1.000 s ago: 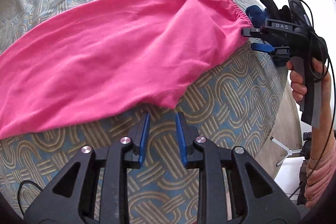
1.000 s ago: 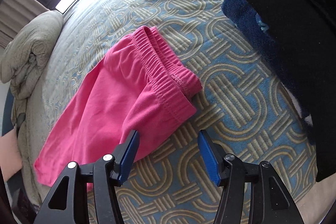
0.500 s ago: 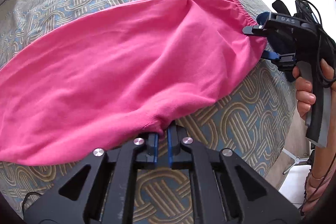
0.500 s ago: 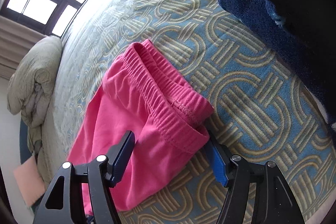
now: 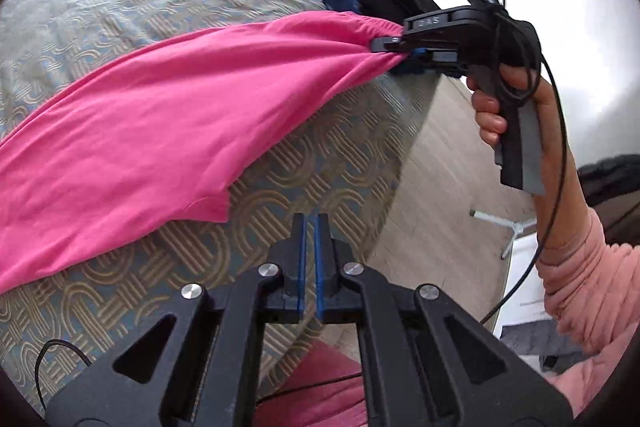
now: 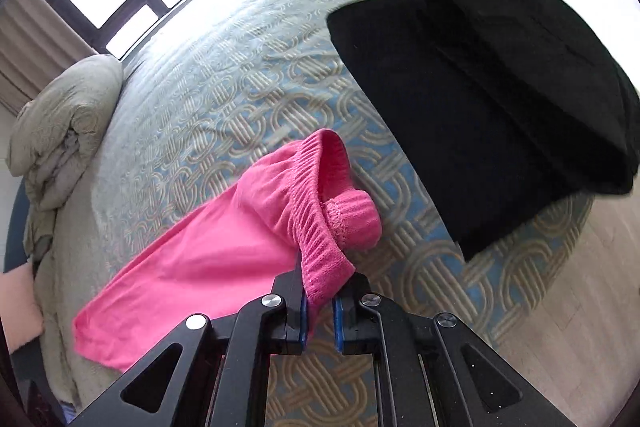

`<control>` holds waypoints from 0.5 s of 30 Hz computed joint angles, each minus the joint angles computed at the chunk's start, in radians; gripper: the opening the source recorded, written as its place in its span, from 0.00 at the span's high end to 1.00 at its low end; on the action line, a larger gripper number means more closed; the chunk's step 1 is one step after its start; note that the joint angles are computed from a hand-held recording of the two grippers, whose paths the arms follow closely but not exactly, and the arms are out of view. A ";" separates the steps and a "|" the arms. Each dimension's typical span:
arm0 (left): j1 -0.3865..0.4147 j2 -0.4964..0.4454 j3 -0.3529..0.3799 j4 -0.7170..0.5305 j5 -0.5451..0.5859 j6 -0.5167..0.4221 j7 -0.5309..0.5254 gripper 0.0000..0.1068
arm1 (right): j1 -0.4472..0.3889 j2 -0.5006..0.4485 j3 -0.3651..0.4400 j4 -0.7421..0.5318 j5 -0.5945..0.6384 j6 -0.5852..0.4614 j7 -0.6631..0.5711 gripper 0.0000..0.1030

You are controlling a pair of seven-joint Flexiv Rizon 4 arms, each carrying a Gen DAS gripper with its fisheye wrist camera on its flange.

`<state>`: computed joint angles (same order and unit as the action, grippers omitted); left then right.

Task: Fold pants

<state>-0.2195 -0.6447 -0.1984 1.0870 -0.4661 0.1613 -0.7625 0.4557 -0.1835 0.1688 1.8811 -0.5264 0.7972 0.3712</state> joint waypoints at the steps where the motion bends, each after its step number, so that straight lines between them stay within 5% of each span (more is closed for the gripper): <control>1: -0.006 0.030 0.003 0.048 0.014 0.019 0.033 0.96 | -0.003 0.004 0.011 0.021 0.023 0.016 -0.014 0.91; 5: -0.014 0.057 0.026 0.093 0.055 0.031 0.037 0.95 | -0.009 -0.019 0.046 0.057 0.192 -0.003 -0.072 0.72; 8: -0.005 0.037 0.047 0.059 0.072 0.094 -0.006 0.95 | 0.013 0.002 0.025 0.089 0.154 0.010 0.040 0.59; 11: 0.013 0.008 0.069 0.001 0.097 0.146 -0.074 0.93 | 0.039 -0.012 0.016 -0.024 0.084 -0.202 0.001 0.56; 15: 0.037 -0.033 0.086 -0.068 0.123 0.210 -0.167 0.90 | 0.086 -0.107 -0.007 -0.249 -0.012 -0.542 -0.212 0.49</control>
